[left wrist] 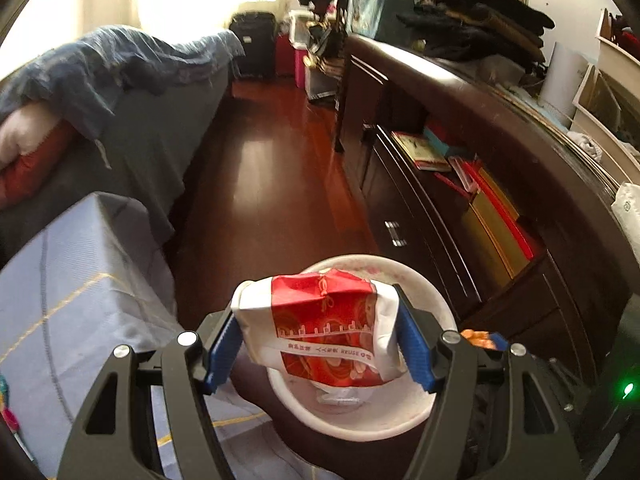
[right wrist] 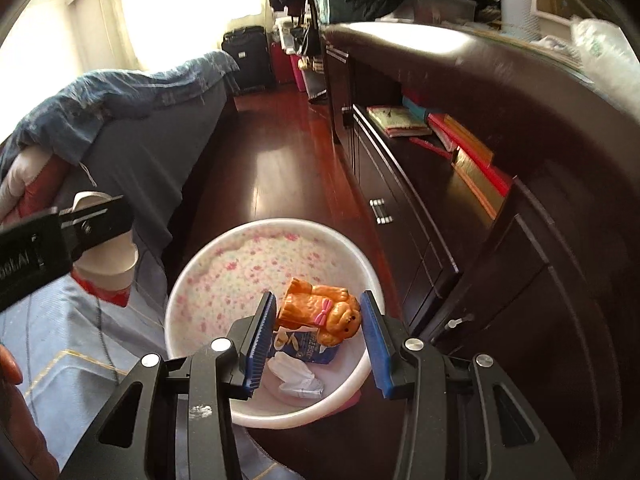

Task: Collect trash
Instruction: 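Carry both items over the wastebasket and open both tools to drop them, then grasp the brown paper with the left tool while the right tool grasps the wet-wipe pack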

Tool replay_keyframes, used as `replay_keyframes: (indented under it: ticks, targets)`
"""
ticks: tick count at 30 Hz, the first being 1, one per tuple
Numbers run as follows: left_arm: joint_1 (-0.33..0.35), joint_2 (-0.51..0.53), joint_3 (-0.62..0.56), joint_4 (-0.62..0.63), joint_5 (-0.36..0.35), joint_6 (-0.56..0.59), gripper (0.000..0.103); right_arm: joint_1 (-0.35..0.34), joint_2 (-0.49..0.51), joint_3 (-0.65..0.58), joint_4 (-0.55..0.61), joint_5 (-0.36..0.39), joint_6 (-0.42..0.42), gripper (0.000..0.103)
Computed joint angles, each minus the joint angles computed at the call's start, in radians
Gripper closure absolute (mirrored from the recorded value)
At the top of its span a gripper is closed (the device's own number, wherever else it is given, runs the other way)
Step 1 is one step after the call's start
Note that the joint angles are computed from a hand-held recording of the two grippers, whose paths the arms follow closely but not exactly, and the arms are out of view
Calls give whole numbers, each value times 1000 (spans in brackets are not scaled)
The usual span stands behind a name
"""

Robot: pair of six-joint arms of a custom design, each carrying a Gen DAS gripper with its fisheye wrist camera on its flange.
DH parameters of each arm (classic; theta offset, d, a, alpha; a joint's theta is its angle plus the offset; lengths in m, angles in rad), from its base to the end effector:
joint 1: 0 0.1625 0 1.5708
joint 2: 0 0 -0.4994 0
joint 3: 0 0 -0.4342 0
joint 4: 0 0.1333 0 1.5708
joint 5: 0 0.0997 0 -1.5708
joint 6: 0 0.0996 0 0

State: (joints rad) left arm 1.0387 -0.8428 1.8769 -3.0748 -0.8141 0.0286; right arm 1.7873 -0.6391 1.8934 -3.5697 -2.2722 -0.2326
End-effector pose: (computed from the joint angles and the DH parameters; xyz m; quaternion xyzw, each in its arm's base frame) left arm -0.1692 -0.6848 0.1427 0.1674 0.8923 -0.2990 0.2940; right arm 0.2094 -0.6306 0.0594 0.0730 -0.8807 0.3390 0.3228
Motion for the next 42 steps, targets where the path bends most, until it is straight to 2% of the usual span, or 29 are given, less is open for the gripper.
replay_keyframes:
  ticks: [4,6,9,11,18,24,32,39,42]
  targets:
    - [23,20,-39,57,-28,-18,30,-13,23,-23,6,3,-22,58]
    - [31,24,-48,66,-39,-20,18,-14,38,-33,-7,-8,-34,47]
    - [30,25,-44,37,-37,-7,12,-11,51,-40,-34,-24,-55,41]
    - [26,21,-37,15,-33,2,9,-10,49,-37,-35,-24,-51,40]
    - [10,-18,-1,-32,8,0,9,8,30,-19,-32,-30,-33,37]
    - [-9,-101,78,-93,113,-11,9,54,14,-2,-7,-19,-27,31]
    - [-8,-277,221,-90,325,-104,7,148,27,6,50,78,-35,25]
    - [39,-418,291,-57,487,-192,6,238,82,-32,123,150,-79,24]
    - [80,-455,286,-52,540,-218,5,272,104,-48,152,180,-93,24]
